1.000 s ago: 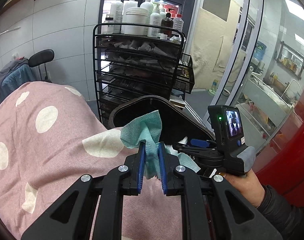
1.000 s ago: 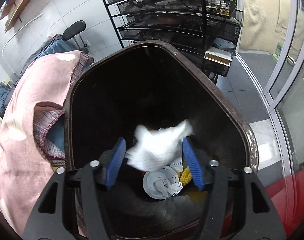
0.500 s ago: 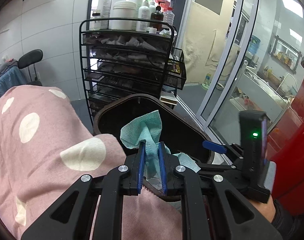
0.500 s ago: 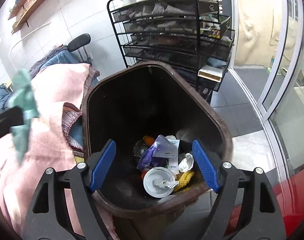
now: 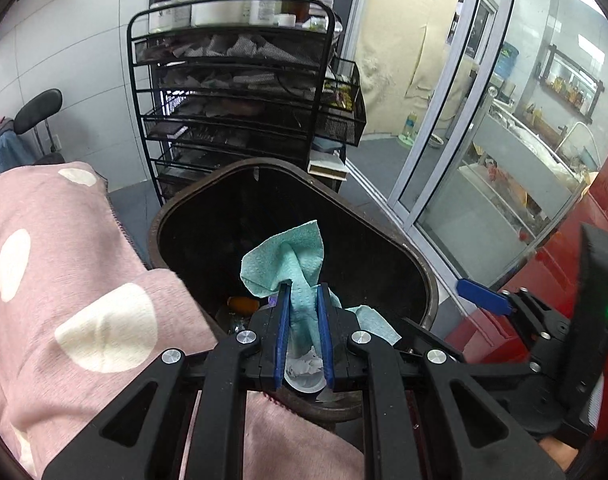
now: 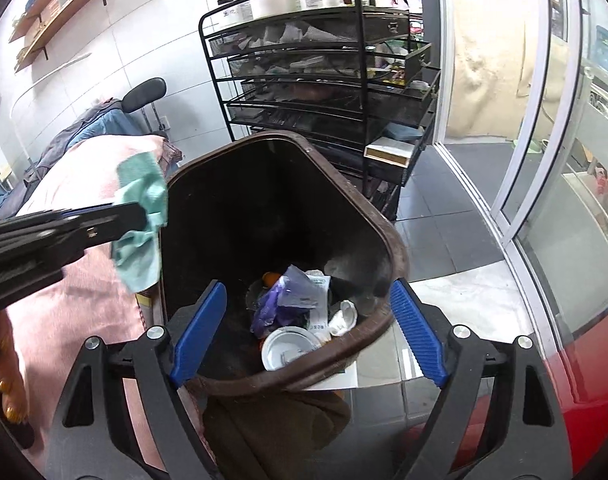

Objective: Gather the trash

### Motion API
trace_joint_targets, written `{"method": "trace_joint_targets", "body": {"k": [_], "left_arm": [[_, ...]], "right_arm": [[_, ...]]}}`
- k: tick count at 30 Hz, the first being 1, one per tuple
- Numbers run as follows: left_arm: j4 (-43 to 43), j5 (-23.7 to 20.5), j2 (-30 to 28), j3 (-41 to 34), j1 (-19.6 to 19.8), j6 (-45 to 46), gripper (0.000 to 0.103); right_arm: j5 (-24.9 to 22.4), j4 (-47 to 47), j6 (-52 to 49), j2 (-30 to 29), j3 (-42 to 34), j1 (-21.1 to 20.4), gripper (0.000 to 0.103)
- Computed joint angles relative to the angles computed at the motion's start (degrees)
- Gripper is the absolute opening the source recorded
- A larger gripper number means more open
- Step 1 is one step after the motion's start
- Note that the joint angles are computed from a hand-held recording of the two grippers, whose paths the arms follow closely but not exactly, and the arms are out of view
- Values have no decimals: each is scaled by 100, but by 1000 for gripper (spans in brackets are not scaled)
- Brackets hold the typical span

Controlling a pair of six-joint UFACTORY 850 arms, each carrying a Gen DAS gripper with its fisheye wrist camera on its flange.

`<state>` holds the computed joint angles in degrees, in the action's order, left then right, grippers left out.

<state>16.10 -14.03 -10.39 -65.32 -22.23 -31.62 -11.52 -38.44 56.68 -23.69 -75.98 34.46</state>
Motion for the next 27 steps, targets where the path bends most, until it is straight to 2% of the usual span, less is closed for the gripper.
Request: {"method": "trace_joint_targets", "body": {"k": [6,10,11,12,13,14,15,18,27], "left_arm": [[-820,-219,-340,-336,19,843,14],[-930,-418,-552,-556,-3,1040,17],[-957,-439,-569,-572,-9,1069,23],[-894,-452,-587,-586,-21,1003,37],[-774,-439,-590,-584,-27,877,45],[-579,-385,-571,-553,-42,670,62],[-299,-311,-545,-514,-62,389,75],[318,-221,-473,-447,-117,-156,84],[2303,20,6,-60,-206,-2120,93]], "right_arm": [[24,-652,711,214,284,-20,84],[45,-875,939,330,435,-21,84],[38,-874,939,324,427,-22,84],[43,-875,944,349,458,-22,84],[51,-893,963,367,482,-24,84],[44,-925,996,380,498,-16,84],[31,-952,1016,390,513,-9,84],[0,-1078,1125,421,568,14,85],[-108,-1665,1723,520,706,58,87]]}}
